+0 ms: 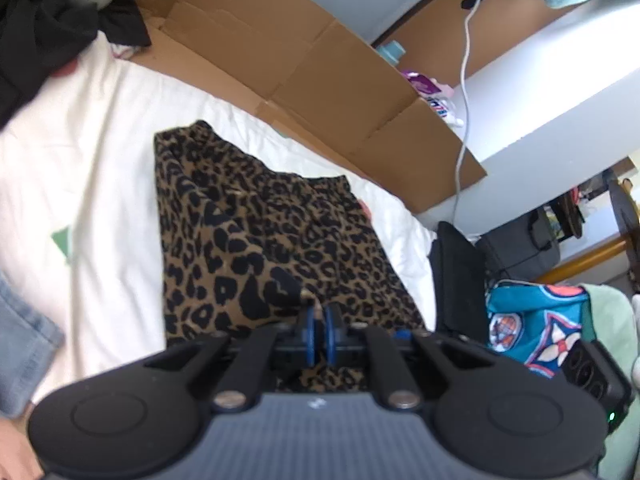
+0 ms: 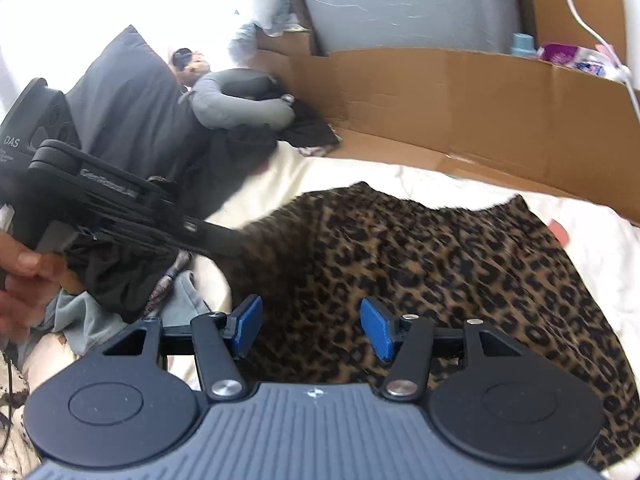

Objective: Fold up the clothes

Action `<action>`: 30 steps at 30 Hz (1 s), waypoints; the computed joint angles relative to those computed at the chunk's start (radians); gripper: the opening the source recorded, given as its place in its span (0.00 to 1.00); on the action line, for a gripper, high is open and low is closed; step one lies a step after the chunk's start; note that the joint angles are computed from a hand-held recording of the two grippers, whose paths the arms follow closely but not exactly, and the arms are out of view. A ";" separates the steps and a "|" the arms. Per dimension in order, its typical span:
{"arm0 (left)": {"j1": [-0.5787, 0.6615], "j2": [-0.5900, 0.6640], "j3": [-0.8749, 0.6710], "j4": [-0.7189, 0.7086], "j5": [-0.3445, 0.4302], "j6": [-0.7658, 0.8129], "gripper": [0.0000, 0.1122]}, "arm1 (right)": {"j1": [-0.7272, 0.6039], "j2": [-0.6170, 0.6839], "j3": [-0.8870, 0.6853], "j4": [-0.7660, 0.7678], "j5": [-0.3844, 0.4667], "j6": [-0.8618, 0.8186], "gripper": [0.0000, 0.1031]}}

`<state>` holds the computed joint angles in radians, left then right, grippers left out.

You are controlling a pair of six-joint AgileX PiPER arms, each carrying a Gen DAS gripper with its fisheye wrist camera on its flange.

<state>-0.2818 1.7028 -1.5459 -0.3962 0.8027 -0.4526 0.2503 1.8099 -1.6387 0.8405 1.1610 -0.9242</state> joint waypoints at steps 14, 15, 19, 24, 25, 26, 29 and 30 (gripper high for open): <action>-0.064 0.108 -0.187 -0.026 0.033 -0.023 0.05 | 0.092 0.005 0.022 -0.040 -0.096 0.062 0.21; -0.070 0.113 -0.202 -0.021 0.040 -0.023 0.05 | 0.091 0.009 0.017 -0.044 -0.096 0.075 0.11; -0.091 0.108 -0.210 -0.004 0.027 -0.025 0.14 | 0.068 0.002 0.036 -0.014 -0.106 0.067 0.02; -0.100 0.020 -0.074 0.061 -0.099 -0.110 0.47 | 0.020 0.024 0.022 -0.035 -0.106 0.115 0.01; -0.099 0.005 -0.044 0.073 -0.121 -0.128 0.47 | 0.006 0.028 0.019 -0.033 -0.104 0.115 0.01; -0.096 -0.009 -0.015 0.083 -0.140 -0.144 0.47 | -0.011 0.034 0.011 -0.029 -0.096 0.120 0.01; -0.093 -0.027 0.060 0.134 -0.167 -0.204 0.48 | -0.065 0.054 -0.020 -0.018 -0.072 0.135 0.01; -0.092 -0.029 0.086 0.144 -0.175 -0.224 0.48 | -0.083 0.062 -0.034 -0.017 -0.063 0.138 0.01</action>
<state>-0.3741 1.6739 -1.4597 -0.2524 0.6275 -0.6766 0.1673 1.8717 -1.6726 0.8235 1.0976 -0.7858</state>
